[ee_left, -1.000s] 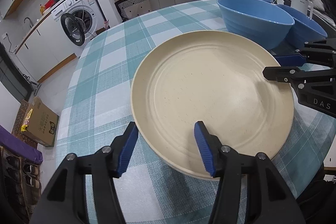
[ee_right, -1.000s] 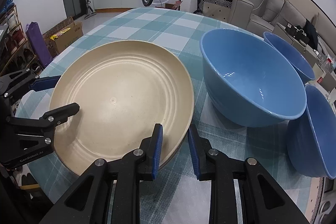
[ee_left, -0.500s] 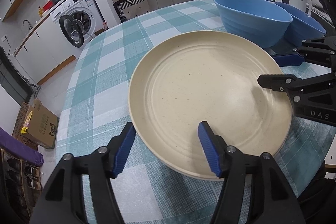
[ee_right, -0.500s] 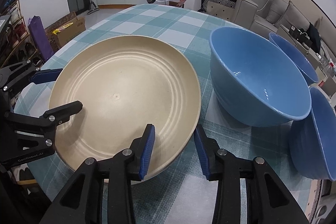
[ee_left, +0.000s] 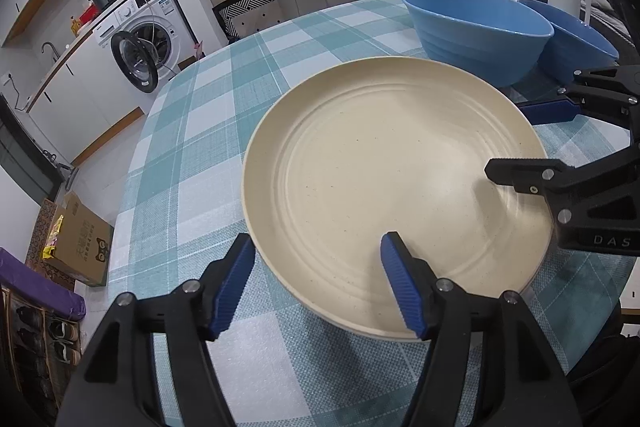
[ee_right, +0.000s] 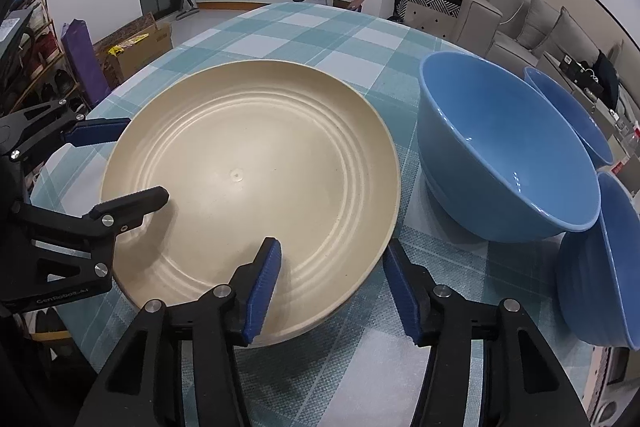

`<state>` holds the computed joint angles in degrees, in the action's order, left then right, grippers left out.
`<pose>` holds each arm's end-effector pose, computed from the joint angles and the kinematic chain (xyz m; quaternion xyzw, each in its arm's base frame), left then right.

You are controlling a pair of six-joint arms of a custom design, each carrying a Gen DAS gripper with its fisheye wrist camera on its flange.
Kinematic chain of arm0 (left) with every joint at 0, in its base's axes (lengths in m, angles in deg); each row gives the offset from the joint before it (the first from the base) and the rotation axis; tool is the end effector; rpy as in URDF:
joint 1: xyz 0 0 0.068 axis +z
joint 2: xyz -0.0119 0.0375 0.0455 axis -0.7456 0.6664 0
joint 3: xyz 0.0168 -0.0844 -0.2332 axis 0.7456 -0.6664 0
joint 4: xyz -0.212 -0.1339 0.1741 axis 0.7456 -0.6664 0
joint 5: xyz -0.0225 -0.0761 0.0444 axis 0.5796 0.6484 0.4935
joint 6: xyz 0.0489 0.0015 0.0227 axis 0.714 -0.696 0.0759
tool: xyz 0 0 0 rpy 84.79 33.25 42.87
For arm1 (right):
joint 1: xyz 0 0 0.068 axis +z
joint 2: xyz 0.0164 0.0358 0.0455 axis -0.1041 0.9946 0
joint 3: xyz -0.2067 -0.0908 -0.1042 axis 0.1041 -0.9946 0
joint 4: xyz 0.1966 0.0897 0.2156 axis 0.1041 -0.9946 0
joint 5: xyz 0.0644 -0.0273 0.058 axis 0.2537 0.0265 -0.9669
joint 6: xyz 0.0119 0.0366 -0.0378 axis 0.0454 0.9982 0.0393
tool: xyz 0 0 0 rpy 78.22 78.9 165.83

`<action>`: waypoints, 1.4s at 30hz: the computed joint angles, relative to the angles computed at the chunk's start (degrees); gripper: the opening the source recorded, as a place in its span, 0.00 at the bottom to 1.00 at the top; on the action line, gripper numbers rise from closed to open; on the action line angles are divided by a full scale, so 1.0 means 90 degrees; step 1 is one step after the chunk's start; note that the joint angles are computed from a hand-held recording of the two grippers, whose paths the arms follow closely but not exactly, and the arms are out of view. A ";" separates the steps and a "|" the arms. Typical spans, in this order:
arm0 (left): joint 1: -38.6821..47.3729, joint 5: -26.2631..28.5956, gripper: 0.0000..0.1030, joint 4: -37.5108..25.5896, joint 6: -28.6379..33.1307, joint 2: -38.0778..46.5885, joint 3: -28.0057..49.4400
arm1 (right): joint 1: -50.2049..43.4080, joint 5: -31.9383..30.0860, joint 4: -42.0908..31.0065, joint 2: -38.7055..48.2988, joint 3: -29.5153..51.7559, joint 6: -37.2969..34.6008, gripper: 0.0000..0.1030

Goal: Organize plates and bowls
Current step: 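Lower the held plate onto the stacked cream plates with both grippers, then open both grippers to release the plate on the stack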

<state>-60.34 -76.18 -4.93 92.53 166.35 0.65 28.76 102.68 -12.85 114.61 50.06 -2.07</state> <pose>0.3513 -0.0811 0.1582 0.3580 0.8696 -0.0214 0.3395 0.2924 0.1868 0.1649 -0.0502 0.9542 -0.0458 0.2915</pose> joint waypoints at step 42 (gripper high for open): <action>0.0387 0.0774 1.00 0.0024 -0.0765 -0.0582 -0.0021 | 0.0190 0.0088 0.0028 -0.1141 -0.0342 -0.0418 0.99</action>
